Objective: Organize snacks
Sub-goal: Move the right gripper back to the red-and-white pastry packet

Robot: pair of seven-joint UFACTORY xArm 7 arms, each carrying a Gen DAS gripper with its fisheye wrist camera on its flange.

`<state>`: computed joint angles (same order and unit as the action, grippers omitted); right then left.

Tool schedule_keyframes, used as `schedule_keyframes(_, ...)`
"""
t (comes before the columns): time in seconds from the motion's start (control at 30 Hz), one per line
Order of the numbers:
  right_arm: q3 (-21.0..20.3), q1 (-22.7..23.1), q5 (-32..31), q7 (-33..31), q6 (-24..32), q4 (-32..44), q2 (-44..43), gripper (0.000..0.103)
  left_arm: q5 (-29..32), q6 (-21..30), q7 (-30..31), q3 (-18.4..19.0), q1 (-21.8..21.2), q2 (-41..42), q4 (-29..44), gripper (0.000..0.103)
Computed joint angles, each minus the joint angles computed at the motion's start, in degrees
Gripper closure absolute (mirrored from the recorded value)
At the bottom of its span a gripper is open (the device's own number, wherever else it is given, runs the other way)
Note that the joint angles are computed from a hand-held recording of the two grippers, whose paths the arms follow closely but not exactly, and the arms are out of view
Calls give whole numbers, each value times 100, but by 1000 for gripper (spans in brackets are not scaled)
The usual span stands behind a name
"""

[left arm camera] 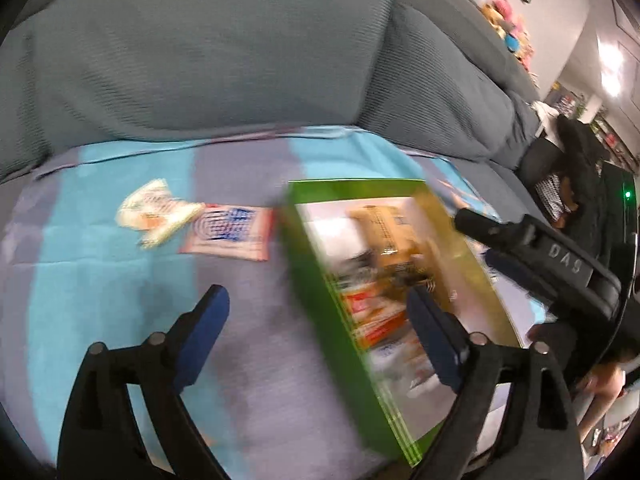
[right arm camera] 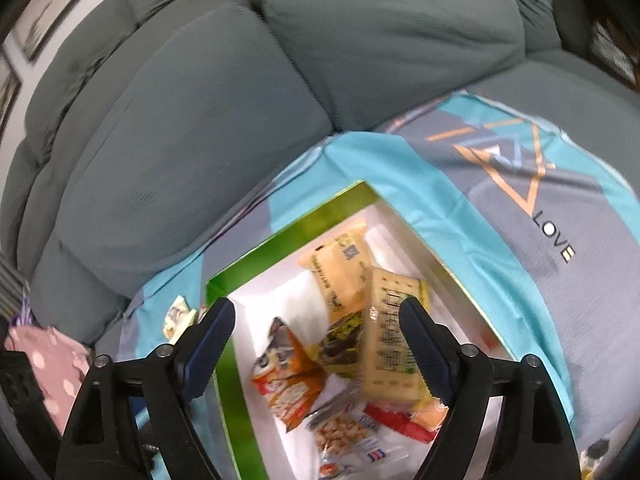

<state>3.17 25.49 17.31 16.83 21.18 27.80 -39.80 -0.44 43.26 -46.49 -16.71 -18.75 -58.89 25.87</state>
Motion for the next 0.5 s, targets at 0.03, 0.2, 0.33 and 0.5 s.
schedule_keyframes(0.03,155,-58,-103,56,30,25,-33,17,66,302,4,53,24,-361,-105,11)
schedule_keyframes(0.2,464,148,-326,133,75,194,-24,16,272,1381,222,319,218,-1884,-670,1)
schedule_keyframes(0.33,609,581,-373,-67,211,552,314,15,322,1673,57,601,754,-3085,-1408,1)
schedule_keyframes(0.5,1050,848,-958,-893,1407,2373,2129,14,191,1883,308,1149,1200,-3349,-1802,1)
